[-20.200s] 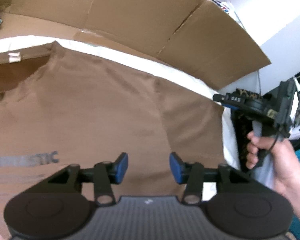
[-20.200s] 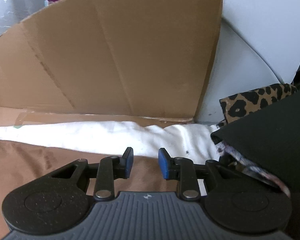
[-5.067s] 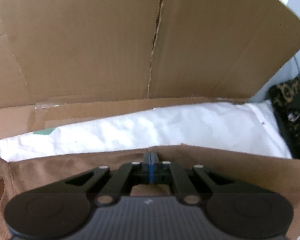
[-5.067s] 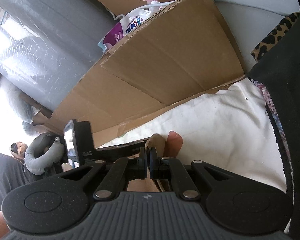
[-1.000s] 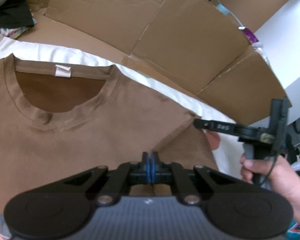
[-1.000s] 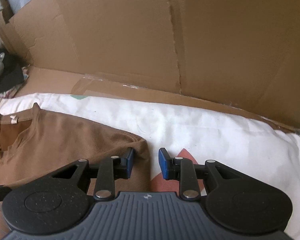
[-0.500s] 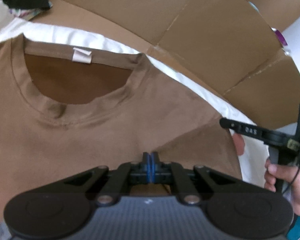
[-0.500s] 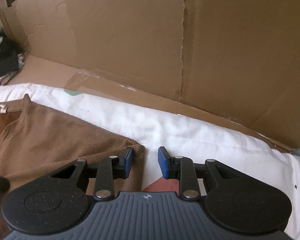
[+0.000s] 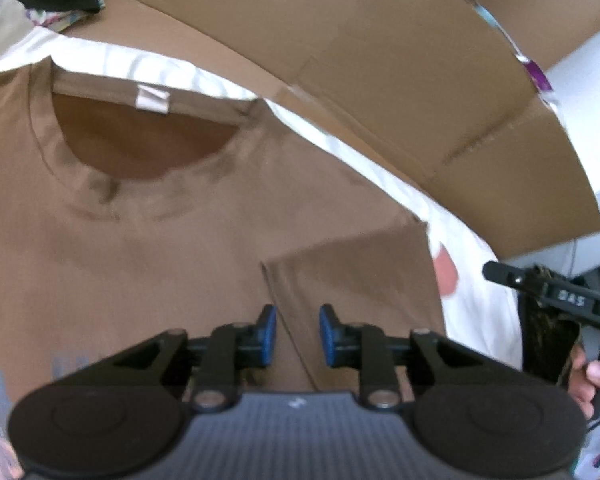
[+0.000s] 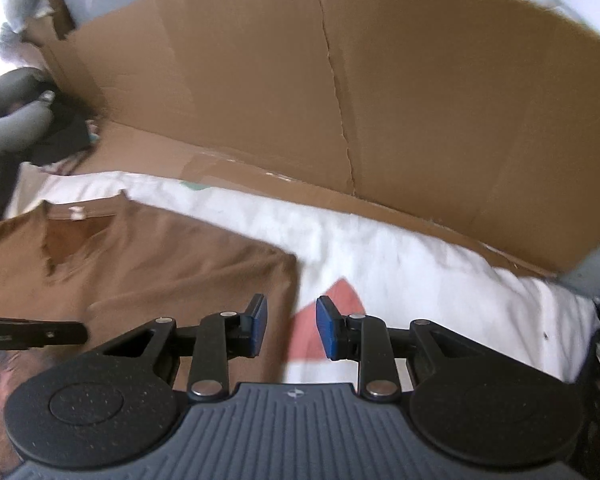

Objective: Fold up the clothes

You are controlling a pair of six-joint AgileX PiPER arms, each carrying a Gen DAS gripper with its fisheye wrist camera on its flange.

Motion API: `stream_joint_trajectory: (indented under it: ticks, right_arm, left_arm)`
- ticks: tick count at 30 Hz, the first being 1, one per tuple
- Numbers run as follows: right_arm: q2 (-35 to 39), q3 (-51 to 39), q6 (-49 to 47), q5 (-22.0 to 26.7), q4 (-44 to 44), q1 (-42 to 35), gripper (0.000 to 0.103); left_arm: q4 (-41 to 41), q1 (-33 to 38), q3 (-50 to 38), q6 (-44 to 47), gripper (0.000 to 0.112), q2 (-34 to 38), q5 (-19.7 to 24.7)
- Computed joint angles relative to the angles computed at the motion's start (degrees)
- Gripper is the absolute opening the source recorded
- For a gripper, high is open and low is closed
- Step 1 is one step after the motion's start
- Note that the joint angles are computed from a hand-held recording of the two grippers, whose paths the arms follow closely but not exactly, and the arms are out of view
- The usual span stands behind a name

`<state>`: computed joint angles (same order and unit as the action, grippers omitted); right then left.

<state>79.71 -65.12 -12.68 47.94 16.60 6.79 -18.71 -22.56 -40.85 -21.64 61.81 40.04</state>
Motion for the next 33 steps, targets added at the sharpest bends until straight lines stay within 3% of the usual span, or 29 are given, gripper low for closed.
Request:
stream_joint_trajectory:
  ticks: [8,13,18,21,28,29,31,33]
  right_arm:
    - [-15.3,6.1,-5.7,11.0,3.6,-8.0,0.034]
    - [-21.7,10.5,-7.0,13.3,5.4,-11.0,0.034]
    - [-26.3,16.4,-2.6,11.1,5.1,-9.4,0.034]
    - [-29.5,20.8,3.5,6.4,2.1,-4.6,0.034]
    - [-31.5,26.6,12.8,4.4,-4.8,5.0,0.036]
    - [-31.2,27.0,13.2,4.1,-5.2,5.7,0.036]
    - [-30.4,27.9,14.3,2.9,-6.4,7.2,0.036]
    - [-29.0,28.7,15.0,1.4,-7.3,8.3,0.036]
  left_arm:
    - [6.7,-12.5,0.9,-17.1,0.038,-4.1,1.5]
    - [7.0,-16.9,1.3,-19.4,0.038,-5.4,2.4]
    - [5.8,-19.6,3.6,-21.0,0.038,-6.4,1.3]
    - [4.9,-20.9,4.8,-22.1,0.038,-6.1,-0.9]
    - [4.7,-26.0,6.6,-23.3,0.038,-3.0,-7.0]
    - [3.9,-26.2,6.9,-22.6,0.035,-2.6,-7.8]
    - [2.3,-26.3,7.1,-20.6,0.014,-1.8,-8.7]
    - [1.6,-25.6,6.6,-19.9,0.013,-2.0,-7.6]
